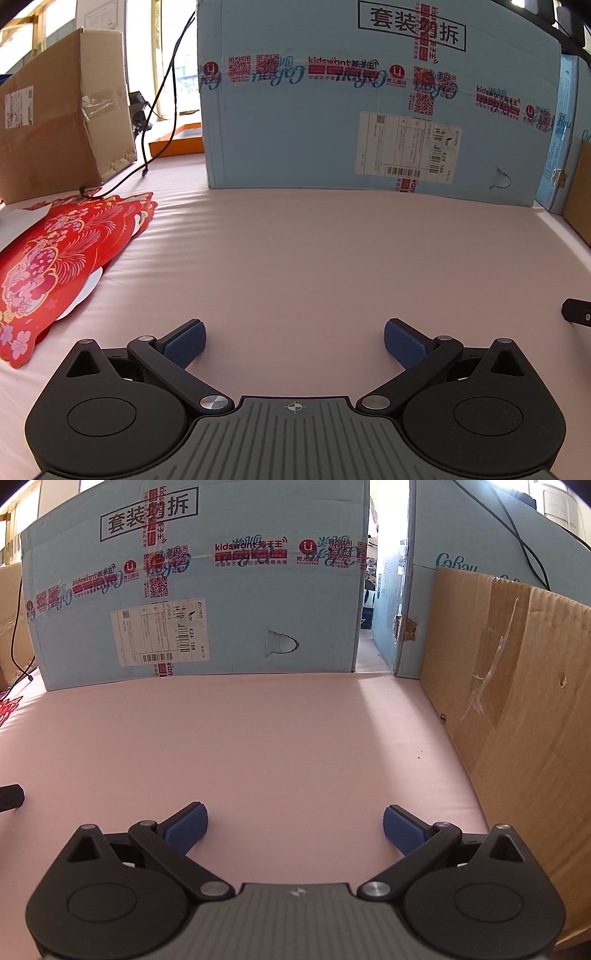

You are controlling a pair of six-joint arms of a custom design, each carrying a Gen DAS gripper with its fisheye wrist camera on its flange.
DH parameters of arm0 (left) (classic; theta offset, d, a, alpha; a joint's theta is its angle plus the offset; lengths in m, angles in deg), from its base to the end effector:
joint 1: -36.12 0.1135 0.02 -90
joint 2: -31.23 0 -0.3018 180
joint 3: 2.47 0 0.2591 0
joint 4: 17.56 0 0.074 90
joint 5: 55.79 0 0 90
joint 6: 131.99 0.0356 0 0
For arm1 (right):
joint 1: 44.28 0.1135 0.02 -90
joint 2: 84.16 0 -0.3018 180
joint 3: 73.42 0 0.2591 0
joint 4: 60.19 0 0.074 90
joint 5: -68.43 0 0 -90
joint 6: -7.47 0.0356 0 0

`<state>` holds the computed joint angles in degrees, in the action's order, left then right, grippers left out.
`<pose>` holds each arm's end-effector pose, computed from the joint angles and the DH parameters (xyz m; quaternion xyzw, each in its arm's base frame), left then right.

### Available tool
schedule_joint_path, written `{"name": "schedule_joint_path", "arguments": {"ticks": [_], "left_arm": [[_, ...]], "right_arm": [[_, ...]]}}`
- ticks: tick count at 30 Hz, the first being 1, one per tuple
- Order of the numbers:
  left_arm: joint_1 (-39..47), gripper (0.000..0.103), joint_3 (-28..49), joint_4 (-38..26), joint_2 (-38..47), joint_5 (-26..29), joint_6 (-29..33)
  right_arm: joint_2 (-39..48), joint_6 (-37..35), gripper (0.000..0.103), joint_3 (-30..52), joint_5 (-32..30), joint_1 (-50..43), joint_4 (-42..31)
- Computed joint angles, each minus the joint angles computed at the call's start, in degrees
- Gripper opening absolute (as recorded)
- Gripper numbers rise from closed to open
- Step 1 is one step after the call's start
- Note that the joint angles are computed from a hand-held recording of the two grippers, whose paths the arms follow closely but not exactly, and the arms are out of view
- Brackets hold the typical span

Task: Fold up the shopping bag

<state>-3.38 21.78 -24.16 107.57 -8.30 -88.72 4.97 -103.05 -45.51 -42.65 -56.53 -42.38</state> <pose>0.1388 -0.0832 0.1167 -0.1542 0.8895 0.0829 0.4222 0.2158 -0.0338 0.1145 -0.1373 0.8954 0.0515 0.4204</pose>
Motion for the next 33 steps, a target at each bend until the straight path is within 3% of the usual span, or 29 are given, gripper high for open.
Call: {"name": "schedule_joint_path", "arguments": {"ticks": [33], "left_arm": [[0.7, 0.103, 0.1, 0.3, 0.1, 0.6, 0.8]], "right_arm": [[-0.4, 0.3, 0.103, -0.2, 0.5, 0.4, -0.2]]}}
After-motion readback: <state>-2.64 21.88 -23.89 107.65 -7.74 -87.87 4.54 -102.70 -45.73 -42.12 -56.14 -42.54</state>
